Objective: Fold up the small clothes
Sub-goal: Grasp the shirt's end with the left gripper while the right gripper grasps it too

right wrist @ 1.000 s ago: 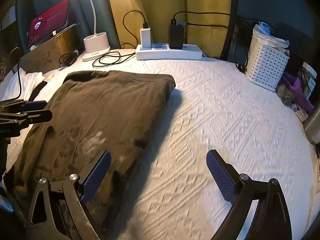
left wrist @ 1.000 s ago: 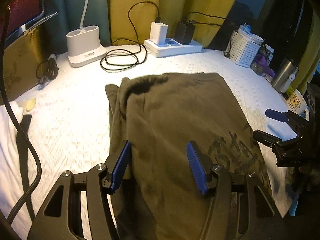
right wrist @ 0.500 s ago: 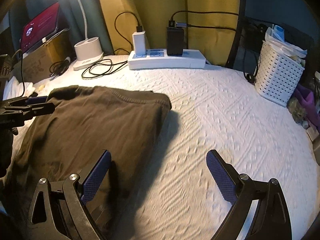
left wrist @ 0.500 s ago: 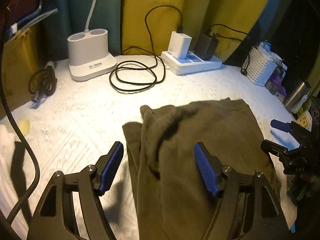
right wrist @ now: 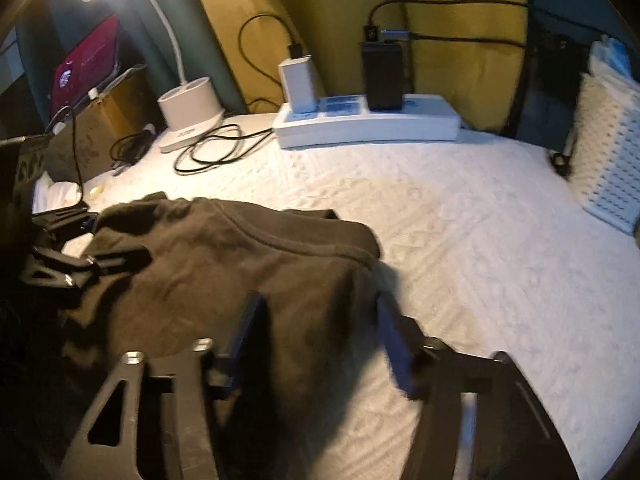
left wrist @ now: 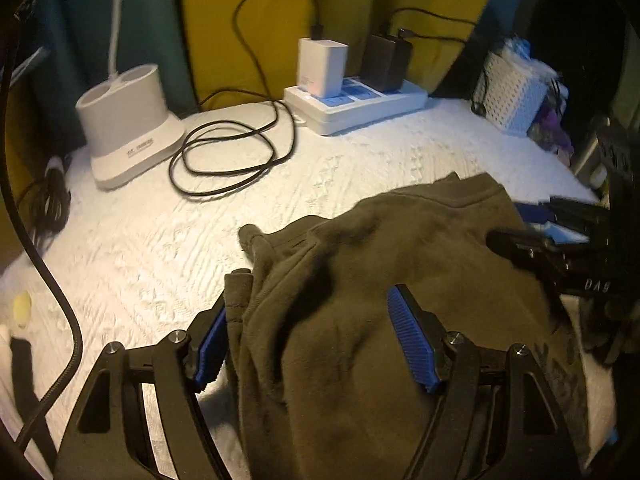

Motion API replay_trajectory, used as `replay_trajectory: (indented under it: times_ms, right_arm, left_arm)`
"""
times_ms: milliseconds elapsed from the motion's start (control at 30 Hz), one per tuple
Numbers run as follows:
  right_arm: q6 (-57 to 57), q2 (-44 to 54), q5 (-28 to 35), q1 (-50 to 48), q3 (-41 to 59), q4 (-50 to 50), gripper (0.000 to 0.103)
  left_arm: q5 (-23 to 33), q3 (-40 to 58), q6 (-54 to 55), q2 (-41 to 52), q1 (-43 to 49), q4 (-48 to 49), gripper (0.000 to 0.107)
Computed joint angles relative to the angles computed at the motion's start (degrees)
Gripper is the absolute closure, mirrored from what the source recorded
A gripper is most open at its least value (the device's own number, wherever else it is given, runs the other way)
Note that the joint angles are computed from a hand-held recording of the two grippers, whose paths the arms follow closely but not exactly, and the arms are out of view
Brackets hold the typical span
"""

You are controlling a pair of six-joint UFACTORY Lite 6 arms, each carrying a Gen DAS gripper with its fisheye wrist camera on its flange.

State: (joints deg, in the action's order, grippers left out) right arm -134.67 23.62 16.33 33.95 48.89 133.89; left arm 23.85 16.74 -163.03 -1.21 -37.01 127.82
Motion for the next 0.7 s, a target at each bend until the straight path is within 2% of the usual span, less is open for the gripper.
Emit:
replay_trajectory:
  times_ms: [33, 100, 133, 167, 200, 233, 267, 367, 467, 600, 700]
  right_arm:
    - [0.8, 0.45, 0.16, 0.17, 0.54, -0.8, 0.048]
    - [5.51, 1.87, 1.08, 0.27, 2.41, -5.57, 0.049]
    - [7.73, 2.5, 1.55, 0.44, 3.24, -7.8, 0.052]
    - [9.23, 3.03, 1.88, 0.58, 3.82, -9.22, 0.065]
    - [10.27, 3.59, 1.94, 1.19, 4.54, -10.14, 0.075]
    - [8.91, 3.52, 1.22, 1.92, 4.65, -8.73, 0.075]
    - [8.71, 3.32, 1.2, 2.29, 4.6, -8.9, 0.082]
    - [6.11, 1.41, 1.41, 3.27, 2.87, -6.07, 0.087]
    - [4.4, -3.2, 1.94, 3.85, -0.44, -3.6, 0.088]
    - [1.44, -11.7, 0.71, 5.33, -5.19, -0.41, 0.089]
    - [0.41, -19.48, -1.54, 7.15, -8.94, 1.24, 0.089]
  left_arm:
    - [0.91, 0.37, 0.2, 0.91, -1.1, -0.37, 0.034]
    - [1.71, 0.8, -0.25, 1.69, -2.42, 0.81, 0.046]
    - [1.55, 0.96, -1.05, 1.73, -2.46, 2.29, 0.057]
    - [1.37, 1.04, -1.25, 1.57, -2.51, 2.88, 0.071]
    - [1.29, 1.16, -1.17, 1.51, -2.77, 2.92, 0.076]
    - [1.73, 1.33, 0.44, 1.5, -3.65, 0.73, 0.081]
    - [2.2, 1.17, 1.1, 1.29, -4.23, -0.41, 0.086]
    - [2.37, -1.18, -1.77, -2.32, -4.72, 0.93, 0.089]
    - [2.83, -4.52, -2.23, -9.82, -7.25, -1.1, 0.091]
    - [6.32, -6.36, 10.26, -18.68, -15.0, -17.53, 0.091]
    - [11.51, -6.77, 19.27, -24.43, -22.43, -30.33, 0.091]
